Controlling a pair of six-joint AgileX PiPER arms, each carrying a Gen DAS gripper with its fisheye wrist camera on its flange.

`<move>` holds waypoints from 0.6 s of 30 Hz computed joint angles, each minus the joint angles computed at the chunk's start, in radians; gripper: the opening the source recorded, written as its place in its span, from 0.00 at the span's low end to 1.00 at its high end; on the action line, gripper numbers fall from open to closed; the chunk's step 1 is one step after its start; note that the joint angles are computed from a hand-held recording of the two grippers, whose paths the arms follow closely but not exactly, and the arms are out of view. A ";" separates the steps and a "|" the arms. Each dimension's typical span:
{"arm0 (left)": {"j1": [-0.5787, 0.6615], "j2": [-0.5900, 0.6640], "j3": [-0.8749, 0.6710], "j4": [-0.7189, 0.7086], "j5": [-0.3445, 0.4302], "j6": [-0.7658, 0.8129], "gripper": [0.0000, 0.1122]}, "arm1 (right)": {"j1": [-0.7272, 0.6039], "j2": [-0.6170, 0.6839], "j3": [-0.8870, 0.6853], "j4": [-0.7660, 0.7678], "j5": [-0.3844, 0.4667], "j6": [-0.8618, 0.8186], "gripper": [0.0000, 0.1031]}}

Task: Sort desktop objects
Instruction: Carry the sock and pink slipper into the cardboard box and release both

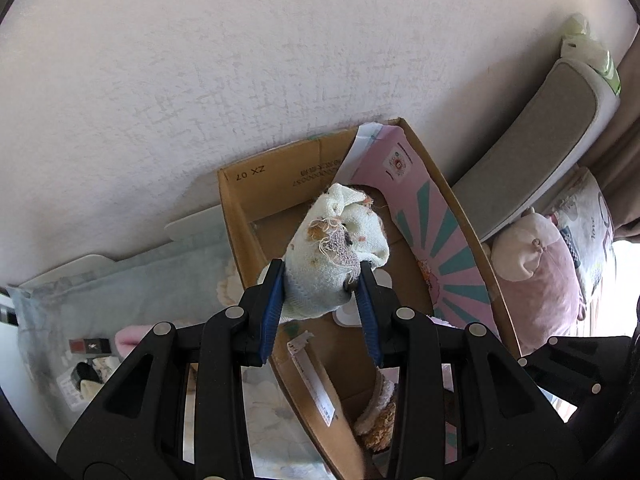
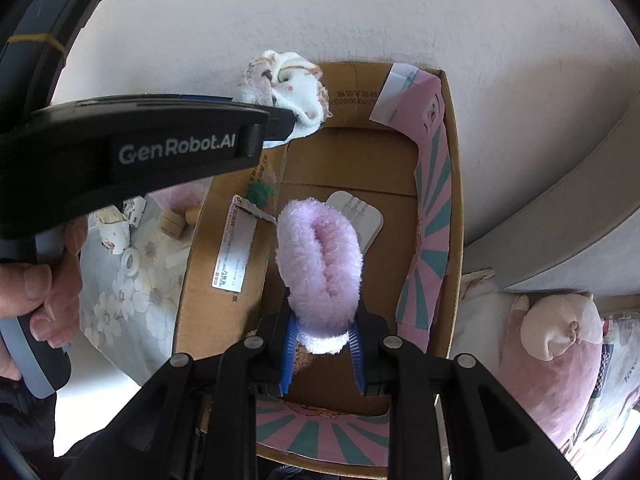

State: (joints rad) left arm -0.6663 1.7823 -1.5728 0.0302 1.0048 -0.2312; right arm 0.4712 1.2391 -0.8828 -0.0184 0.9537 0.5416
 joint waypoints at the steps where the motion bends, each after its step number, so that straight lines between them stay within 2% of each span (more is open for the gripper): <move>1: 0.001 0.001 -0.001 -0.003 0.002 0.003 0.28 | 0.000 0.000 0.002 0.000 -0.002 0.002 0.21; 6: -0.010 0.010 0.002 -0.011 -0.004 0.010 0.28 | -0.007 -0.001 0.006 0.017 -0.002 0.009 0.21; 12: -0.011 0.013 -0.002 -0.037 0.003 0.024 0.30 | 0.021 0.011 -0.028 -0.014 0.046 0.073 0.22; 13: -0.009 0.016 -0.007 -0.038 0.012 0.019 0.32 | 0.028 0.016 -0.033 -0.022 0.054 0.089 0.26; 14: -0.010 0.024 -0.020 -0.033 0.030 0.011 0.44 | 0.032 0.018 -0.036 -0.025 0.060 0.100 0.30; 15: -0.012 0.028 -0.027 -0.023 0.041 0.004 0.79 | 0.031 0.019 -0.037 -0.021 0.063 0.108 0.44; 16: -0.013 0.026 -0.025 -0.019 0.042 0.003 0.91 | 0.031 0.017 -0.035 -0.019 0.063 0.117 0.64; 18: -0.005 0.000 0.013 -0.037 0.001 0.016 0.92 | 0.031 0.007 -0.028 -0.015 0.054 0.140 0.84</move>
State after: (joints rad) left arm -0.6715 1.7828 -1.5599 -0.0071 1.0056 -0.2154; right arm 0.5022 1.2460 -0.9107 -0.0330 1.0079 0.6819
